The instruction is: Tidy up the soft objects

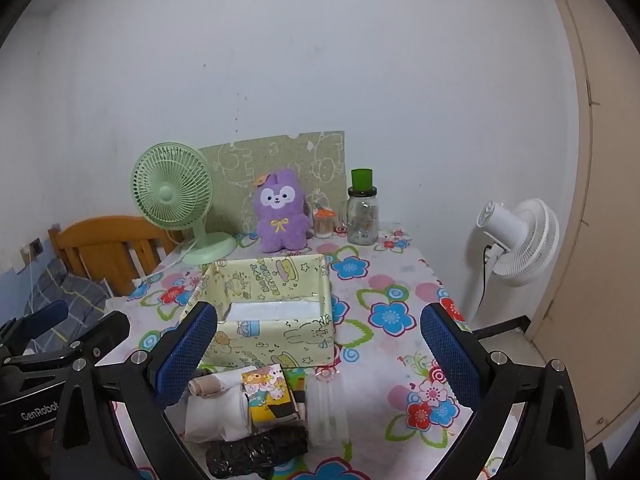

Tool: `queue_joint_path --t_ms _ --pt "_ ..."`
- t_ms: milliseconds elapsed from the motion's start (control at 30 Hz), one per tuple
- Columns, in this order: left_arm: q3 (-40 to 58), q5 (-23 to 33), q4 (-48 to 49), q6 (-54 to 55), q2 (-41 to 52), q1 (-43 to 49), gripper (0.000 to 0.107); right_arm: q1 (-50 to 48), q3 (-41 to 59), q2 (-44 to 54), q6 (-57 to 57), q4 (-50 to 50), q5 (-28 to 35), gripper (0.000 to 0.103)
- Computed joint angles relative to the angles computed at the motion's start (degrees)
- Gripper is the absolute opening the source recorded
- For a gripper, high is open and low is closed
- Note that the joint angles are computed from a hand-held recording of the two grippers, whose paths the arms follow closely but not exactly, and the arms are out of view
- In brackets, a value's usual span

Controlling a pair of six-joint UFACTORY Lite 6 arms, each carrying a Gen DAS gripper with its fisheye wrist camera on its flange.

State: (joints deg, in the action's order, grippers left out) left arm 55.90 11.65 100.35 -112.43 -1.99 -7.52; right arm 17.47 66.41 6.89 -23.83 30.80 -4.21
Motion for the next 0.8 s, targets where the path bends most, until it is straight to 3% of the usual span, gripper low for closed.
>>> queue_joint_path --t_ms 200,333,800 --pt "-0.2 0.2 -0.5 0.5 -0.2 -0.4 0.103 -0.1 -0.5 -0.3 0.3 -0.1 -0.1 0.103" --pt "-0.3 -0.3 -2.1 1.8 -0.4 -0.3 0.103 0.1 -0.9 -0.7 -7.9 7.8 -0.7 0.103" --pt "-0.5 1.3 -2.9 3.4 -0.8 -1.0 0.103 -0.1 -0.6 -0.6 -8.8 8.8 -0.4 0.103"
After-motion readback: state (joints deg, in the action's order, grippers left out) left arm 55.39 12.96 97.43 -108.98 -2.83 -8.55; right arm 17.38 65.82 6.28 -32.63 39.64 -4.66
